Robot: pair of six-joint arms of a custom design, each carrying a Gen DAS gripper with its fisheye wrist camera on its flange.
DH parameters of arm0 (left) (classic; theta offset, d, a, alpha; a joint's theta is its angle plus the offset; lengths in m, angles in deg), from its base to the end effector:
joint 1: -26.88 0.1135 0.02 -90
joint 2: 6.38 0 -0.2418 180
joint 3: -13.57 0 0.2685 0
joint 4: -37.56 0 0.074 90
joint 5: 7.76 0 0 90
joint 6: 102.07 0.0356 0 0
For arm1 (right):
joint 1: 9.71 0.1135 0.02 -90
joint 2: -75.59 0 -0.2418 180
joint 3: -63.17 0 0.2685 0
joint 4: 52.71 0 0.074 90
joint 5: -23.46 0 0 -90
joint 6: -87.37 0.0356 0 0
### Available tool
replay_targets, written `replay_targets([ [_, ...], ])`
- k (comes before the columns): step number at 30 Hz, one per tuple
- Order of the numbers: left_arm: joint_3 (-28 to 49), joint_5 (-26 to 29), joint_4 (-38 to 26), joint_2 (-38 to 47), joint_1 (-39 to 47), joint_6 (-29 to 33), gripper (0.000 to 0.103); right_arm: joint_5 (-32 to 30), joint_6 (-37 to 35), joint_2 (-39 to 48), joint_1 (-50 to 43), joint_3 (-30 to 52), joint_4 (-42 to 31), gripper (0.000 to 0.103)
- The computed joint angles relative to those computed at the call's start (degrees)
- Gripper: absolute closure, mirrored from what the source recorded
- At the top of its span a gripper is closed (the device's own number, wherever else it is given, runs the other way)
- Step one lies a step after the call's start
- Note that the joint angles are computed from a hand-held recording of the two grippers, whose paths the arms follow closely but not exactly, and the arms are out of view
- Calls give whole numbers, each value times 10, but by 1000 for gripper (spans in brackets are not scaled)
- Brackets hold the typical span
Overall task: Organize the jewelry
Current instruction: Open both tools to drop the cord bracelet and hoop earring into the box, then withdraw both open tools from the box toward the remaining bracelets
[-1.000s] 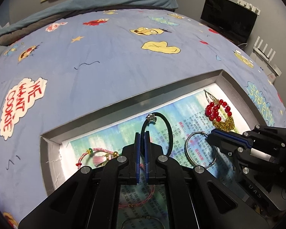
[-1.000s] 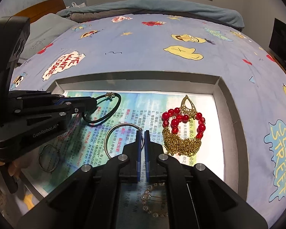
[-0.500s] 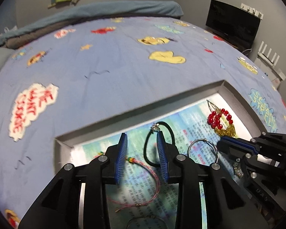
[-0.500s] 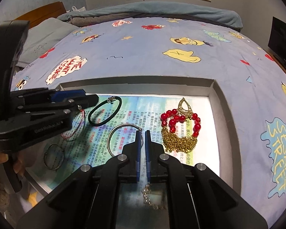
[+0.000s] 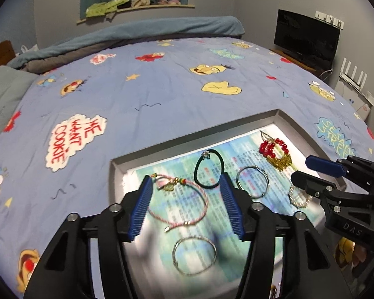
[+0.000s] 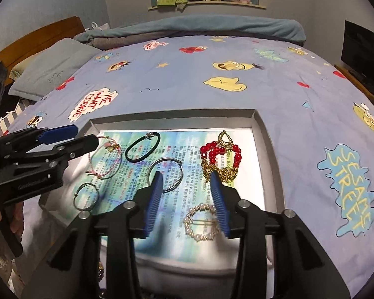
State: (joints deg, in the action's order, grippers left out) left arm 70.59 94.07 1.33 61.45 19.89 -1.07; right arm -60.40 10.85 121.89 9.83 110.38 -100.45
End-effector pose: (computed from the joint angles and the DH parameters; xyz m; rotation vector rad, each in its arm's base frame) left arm 0.2638 -0.0397 0.2074 0.4675 2.3333 -0.2135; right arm 0.1862 0.0621 0.2128 -0.0756 2.3858 0.1456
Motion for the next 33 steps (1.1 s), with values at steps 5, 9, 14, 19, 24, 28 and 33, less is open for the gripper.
replay_targets([
  [5, -28, 0, -31, -76, 7, 3, 38, 23, 9, -58, 24, -8, -37, 44],
  [9, -49, 13, -53, -138, 23, 4, 24, 33, 16, -106, 34, -11, -73, 34],
  [14, -66, 17, -85, -204, 40, 11, 21, 54, 24, -168, 55, -13, -121, 22],
  [19, -83, 22, -108, -256, 65, 21, 16, 64, 30, -221, 73, -15, -163, 6],
  [24, -94, 51, -138, -295, 120, 37, 11, 85, 45, -260, 98, -12, -202, 6],
  [28, -99, 84, -167, -326, 171, 61, 10, 115, 66, -291, 126, -19, -230, 5],
  [33, -110, 112, -202, -368, 217, 87, 10, 135, 92, -321, 158, -27, -261, 5],
])
